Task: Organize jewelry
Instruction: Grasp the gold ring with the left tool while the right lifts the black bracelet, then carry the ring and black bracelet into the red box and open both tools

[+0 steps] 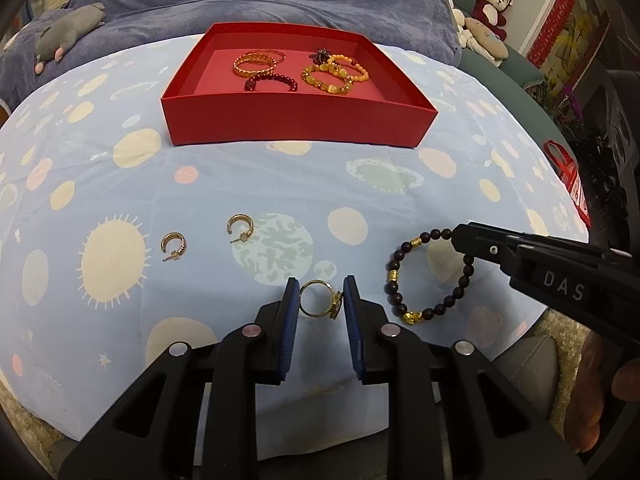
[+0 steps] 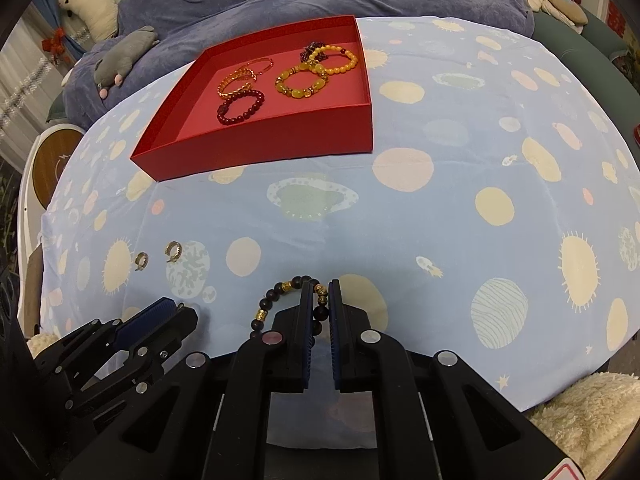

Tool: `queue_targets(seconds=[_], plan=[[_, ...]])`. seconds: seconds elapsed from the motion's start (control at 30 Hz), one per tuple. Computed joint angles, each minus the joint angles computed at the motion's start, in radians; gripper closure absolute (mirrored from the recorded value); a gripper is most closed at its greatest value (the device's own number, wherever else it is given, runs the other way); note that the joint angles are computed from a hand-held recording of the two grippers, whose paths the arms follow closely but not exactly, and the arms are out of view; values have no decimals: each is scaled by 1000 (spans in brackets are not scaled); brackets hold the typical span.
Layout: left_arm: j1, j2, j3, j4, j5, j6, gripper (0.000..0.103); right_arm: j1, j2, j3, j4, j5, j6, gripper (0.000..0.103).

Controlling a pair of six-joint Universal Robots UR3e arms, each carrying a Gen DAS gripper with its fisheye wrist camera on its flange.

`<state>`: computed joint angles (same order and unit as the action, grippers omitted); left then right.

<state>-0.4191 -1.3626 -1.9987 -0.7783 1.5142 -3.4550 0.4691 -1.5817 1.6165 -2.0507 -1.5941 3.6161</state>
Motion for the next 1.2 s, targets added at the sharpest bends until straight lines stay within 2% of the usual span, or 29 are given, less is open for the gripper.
queue_targets(seconds=[0.23, 0.43, 0.63, 0.7, 0.83, 1.0, 1.1, 1.2], plan=[[59, 29, 72, -82, -16, 33, 81, 10, 32, -141, 29, 5, -33, 96], [143, -34, 255, -175, -55, 119, 81, -10, 187, -453, 86, 11, -137, 96], [244, -218, 505, -173, -127, 162, 81, -77, 438, -860, 149, 108, -189, 96], [252, -307, 598, -157, -113, 167, 81, -83, 541, -1005, 192, 107, -196, 96], [261, -473, 754, -150, -104, 168, 81, -111, 683, -1148, 235, 134, -182, 96], [263, -602, 837, -155, -103, 166, 81, -126, 754, -1144, 257, 105, -184, 95], [258, -635, 841, -148, -110, 170, 81, -133, 734, -1059, 223, 76, -184, 95], [246, -650, 838, -139, -99, 175, 81, -143, 680, -946, 163, 62, -167, 90]])
